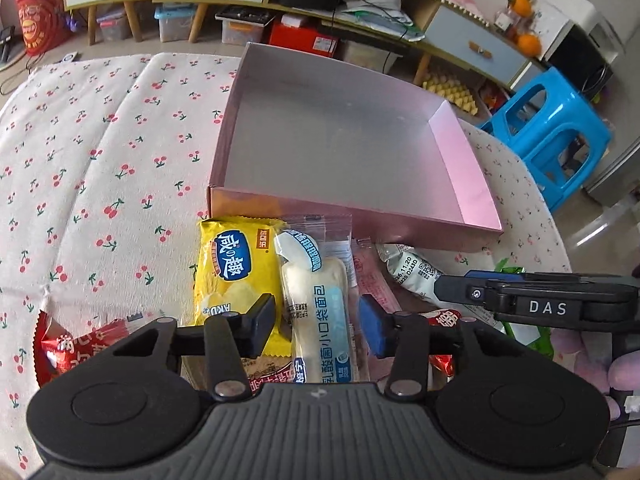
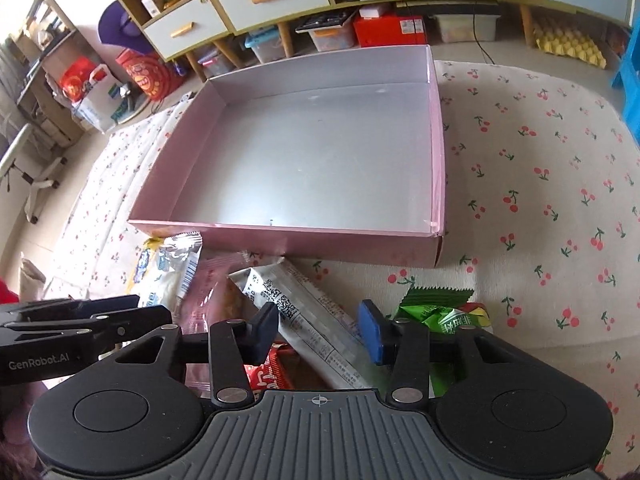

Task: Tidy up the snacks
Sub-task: 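Grasp the white milk-bread bag with left tool while right tool grasps silver stick bag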

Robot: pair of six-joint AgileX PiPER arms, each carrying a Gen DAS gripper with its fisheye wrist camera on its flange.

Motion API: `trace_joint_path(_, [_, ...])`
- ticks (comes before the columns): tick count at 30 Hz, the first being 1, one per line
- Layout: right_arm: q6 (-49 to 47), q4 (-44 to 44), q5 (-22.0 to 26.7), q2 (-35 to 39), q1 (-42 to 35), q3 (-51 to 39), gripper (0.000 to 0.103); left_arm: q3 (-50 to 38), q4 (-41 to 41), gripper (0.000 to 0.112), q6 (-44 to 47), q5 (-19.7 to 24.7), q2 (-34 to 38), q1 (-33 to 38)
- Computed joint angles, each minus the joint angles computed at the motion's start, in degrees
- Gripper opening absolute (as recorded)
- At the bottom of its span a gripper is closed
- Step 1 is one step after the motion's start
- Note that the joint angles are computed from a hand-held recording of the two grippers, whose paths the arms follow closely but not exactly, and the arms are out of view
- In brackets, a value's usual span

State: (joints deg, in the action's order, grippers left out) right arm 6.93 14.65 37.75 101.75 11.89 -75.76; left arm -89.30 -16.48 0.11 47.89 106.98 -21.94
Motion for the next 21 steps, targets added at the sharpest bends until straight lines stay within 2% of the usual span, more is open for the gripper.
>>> trace_joint_path(7, [2.9, -7.3, -0.1, 0.1, 3.2, 0.0, 0.043, -1.8, 4.2, 0.042, -2.3, 1.2, 1.7, -1.9])
trace_joint_path(12, [6.0, -11.7, 0.3, 1.6, 5.4, -2.1, 0.044, -2.0, 4.8, 0.031, -3.0, 1.4, 1.3, -1.9])
trace_joint_path(18, [11.7, -19.3, -1.5, 2.0, 9.0, -1.8, 0.039, -0.8, 4.0, 0.028, -2.5, 0.8, 0.3, -1.3])
trace_joint_path(21, [15.9, -22.6, -0.2, 2.2, 10.6, -2.8, 0.036, -0.3, 3.1, 0.026, -1.5, 0.6, -0.4, -1.2])
